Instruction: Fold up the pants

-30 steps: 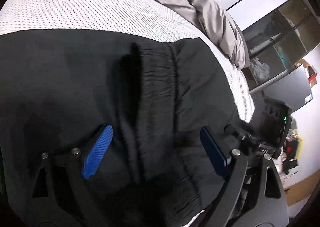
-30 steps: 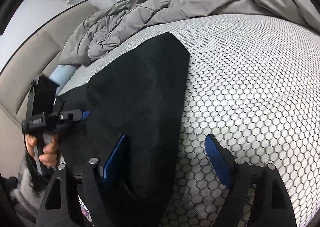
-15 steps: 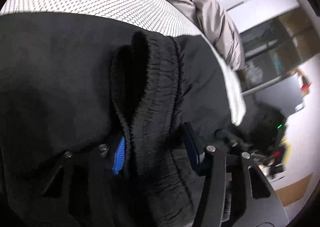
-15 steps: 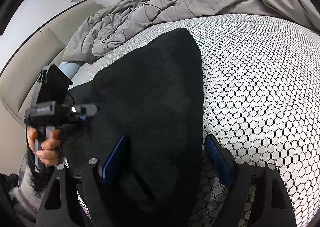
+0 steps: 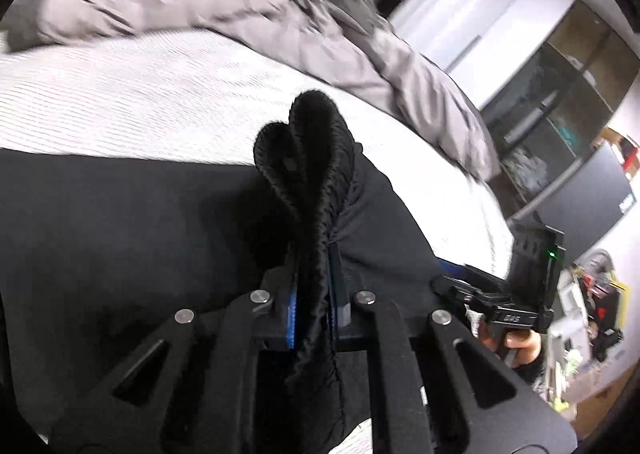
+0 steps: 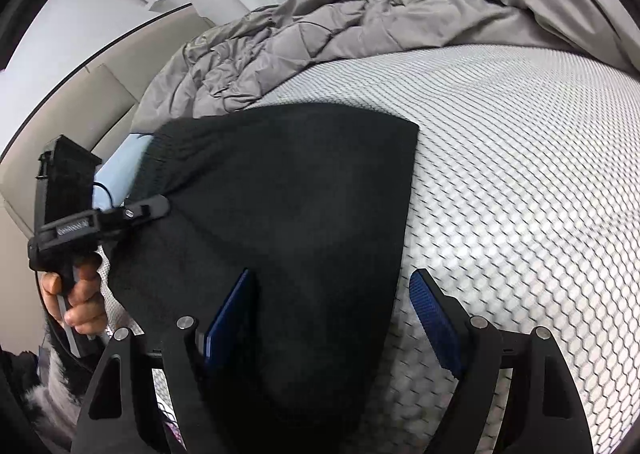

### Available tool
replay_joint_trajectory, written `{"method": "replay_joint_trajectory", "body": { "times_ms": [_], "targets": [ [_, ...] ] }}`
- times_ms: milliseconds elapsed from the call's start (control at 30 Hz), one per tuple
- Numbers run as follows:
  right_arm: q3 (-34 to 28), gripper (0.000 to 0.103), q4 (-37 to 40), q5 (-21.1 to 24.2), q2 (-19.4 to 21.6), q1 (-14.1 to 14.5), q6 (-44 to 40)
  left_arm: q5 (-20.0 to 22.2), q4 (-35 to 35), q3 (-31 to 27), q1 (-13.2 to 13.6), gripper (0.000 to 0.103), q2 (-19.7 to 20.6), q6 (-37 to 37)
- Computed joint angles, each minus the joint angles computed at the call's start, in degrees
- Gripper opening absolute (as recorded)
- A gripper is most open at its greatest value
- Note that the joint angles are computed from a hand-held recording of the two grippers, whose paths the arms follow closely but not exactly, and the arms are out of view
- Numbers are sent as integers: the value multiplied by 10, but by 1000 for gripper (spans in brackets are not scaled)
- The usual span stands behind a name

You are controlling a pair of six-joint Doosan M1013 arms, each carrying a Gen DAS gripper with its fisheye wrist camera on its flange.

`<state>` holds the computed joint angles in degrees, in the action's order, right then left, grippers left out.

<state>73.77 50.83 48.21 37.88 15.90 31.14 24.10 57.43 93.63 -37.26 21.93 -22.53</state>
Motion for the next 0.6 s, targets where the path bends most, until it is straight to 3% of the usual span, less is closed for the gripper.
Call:
{"method": "replay_joint_trajectory", "body": {
  "times_ms": [100,167,267,367,467,533,567,600],
  "targets": [
    [-7,83,-15,7,4,9,2,64,-44,21,0,8,-18,23],
    [-13,83,-31,12,8,14,5,85,-73,39,1,9,-24,39],
    [-21,84,-50,23,13,19,13,121,-149,39,5,31,-15,113],
    [-19,84,-53,22,12,20,15,120,-121,54,0,38,-25,65],
    [-12,83,-36,50,7,12,0,153,-62,58,-14,47,-34,21],
    [0,76,-26,82,2,6,-31,175,-8,60,-26,64,-42,-18],
    [7,74,-27,90,-1,4,-42,181,9,58,-30,65,-43,-26],
    [16,65,-31,97,-5,2,-54,186,21,56,-34,68,-44,-28]
  ]
}}
